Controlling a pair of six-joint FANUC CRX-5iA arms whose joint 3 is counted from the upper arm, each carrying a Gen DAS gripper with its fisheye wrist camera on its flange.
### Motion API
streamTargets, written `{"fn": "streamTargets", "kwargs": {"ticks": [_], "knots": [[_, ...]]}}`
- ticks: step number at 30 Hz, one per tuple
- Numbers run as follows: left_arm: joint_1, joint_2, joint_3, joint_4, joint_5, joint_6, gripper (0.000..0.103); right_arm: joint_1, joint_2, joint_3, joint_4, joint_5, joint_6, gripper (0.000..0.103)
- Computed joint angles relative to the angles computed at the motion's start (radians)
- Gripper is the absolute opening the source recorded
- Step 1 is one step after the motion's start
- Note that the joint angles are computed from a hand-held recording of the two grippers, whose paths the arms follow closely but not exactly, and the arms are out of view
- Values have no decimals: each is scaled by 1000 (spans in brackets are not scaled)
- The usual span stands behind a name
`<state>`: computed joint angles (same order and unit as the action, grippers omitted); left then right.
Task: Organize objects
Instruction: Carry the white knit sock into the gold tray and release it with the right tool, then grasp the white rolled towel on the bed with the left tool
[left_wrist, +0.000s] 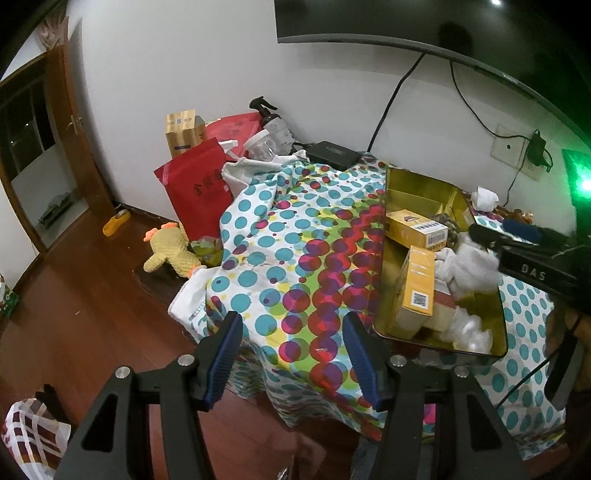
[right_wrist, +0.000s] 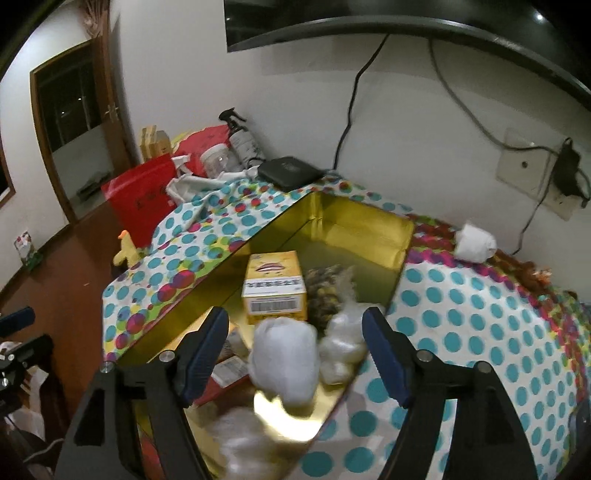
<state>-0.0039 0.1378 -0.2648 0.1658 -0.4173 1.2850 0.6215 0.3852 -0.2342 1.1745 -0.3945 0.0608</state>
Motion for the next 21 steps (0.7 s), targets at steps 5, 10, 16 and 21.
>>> {"fn": "streamTargets", "kwargs": {"ticks": [5,10,16,21], "knots": [[-13,11,14,7,-12,-5,58,-65,-52,-117,377,-60,-305,87],[-36,25,30,47,-19,-46,58,-124,-106,-221,546,-147,-479,92],[-91,84,103,151,-67,-132,58,-145,-143,-335,564,-347,-561,99],[-159,191,243,300,-170,-244,58,-195,-185,-411,574,-365,-625,100]]}}
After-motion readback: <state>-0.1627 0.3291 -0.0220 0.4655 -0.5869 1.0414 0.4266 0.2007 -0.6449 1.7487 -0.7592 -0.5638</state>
